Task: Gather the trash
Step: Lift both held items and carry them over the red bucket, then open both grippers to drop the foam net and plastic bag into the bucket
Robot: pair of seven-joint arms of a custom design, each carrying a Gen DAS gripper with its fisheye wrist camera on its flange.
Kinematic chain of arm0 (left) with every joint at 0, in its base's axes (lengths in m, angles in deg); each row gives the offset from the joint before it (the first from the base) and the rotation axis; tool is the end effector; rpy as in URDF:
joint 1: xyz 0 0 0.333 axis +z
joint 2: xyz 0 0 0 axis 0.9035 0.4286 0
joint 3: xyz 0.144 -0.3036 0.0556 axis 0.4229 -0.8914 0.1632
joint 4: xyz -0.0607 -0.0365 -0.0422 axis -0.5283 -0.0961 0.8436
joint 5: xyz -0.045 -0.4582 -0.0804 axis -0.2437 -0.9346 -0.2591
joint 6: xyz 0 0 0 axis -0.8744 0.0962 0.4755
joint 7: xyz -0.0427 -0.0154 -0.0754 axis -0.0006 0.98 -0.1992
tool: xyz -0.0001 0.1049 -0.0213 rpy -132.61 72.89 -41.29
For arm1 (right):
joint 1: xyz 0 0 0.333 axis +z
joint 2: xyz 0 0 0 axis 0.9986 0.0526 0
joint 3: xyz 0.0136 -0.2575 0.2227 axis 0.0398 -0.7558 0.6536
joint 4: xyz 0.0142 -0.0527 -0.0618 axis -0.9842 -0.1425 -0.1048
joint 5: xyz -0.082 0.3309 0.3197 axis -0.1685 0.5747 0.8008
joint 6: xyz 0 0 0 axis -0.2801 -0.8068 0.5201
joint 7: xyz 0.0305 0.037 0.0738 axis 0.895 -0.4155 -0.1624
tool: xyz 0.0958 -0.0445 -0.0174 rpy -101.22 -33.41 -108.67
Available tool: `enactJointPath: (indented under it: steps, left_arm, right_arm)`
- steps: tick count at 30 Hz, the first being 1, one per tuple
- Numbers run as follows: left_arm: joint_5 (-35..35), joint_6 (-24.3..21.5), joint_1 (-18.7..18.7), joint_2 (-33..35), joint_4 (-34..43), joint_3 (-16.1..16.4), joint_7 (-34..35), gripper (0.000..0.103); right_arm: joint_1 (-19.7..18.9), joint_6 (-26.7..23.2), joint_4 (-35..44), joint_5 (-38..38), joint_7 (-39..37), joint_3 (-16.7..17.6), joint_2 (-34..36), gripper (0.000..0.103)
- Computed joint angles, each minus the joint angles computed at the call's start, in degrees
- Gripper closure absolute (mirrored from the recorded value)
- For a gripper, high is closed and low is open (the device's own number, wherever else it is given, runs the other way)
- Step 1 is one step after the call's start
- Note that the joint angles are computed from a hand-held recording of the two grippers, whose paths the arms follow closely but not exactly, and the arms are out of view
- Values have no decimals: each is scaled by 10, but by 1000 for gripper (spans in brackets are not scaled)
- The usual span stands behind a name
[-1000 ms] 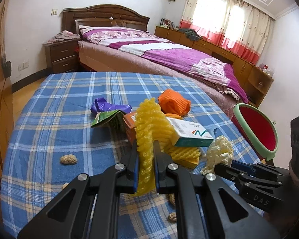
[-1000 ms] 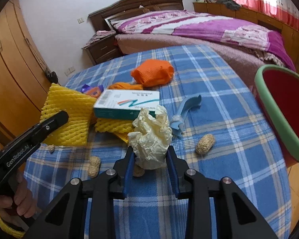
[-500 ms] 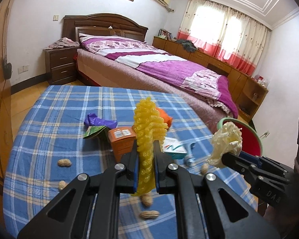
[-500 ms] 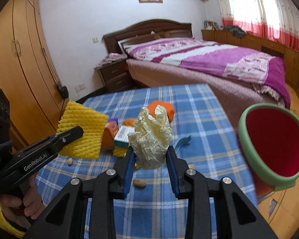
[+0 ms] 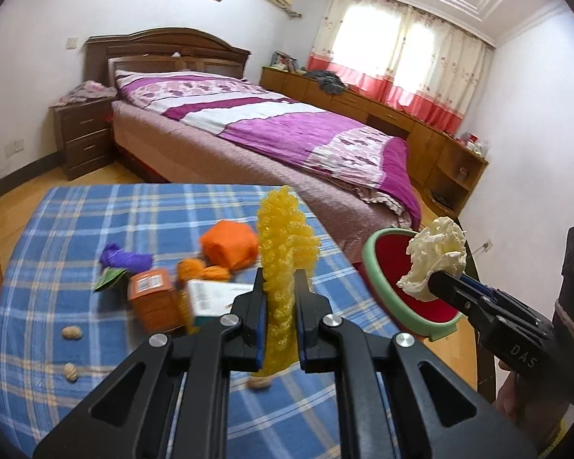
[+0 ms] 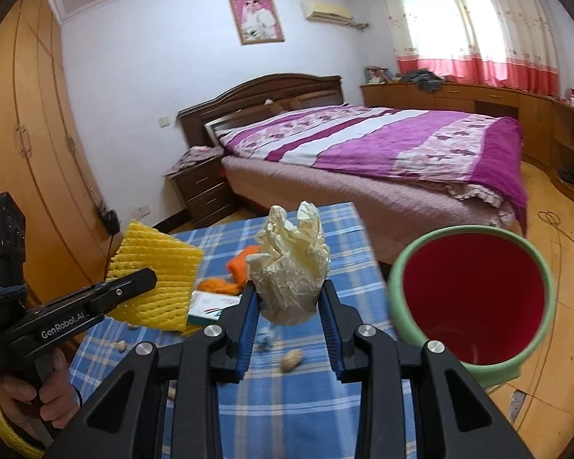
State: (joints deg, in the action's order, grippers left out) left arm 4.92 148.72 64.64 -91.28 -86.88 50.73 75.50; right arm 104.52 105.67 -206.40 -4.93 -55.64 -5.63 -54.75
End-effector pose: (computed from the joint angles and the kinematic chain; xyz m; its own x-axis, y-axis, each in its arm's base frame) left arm 0.5655 -0.1340 0.5005 0.0668 -0.9648 0.2545 -0.5576 -0.2476 -0.7923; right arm 0.6040 0.1648 0.5225 0.4611 -0.8579 -0.2268 -0.5592 -0.0825 -0.8249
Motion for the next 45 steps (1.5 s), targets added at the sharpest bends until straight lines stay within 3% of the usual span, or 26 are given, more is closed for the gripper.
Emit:
enactJointPath:
  steps: [7,10,13,22,30,33,38,45]
  left_arm:
    - [-46,-11,-44,62,74,4,67,92]
    - [-108,-20,-63,99,112,1,137,92]
    - [-188,-31,-65,140,154,-20,222,92]
    - [-242,-82,-45,250,268,-89,305,92]
    - [-238,-116,-60,325,339,-99,315,92]
    - [-217,-122,-77,337,352,-83,294,90]
    - [-190,-136,-93,341,361,-66,268,64]
    - [-163,-138,-97,330,350,-55,239,56]
  right_arm:
    - [-26,11,8,-22,30,-15,10,69]
    - [-39,13,13,-34,48,-20,20,69]
    - [-53,14,21,-45,68,-24,33,69]
    - [-91,23,38,-117,163,-26,80,68]
    - [-119,12,62,-191,250,-32,125,67]
    - [-125,5,67,-208,267,-31,134,63]
    - [-129,8,68,-221,276,-26,141,61]
    - [-126,20,60,-242,296,-25,137,43]
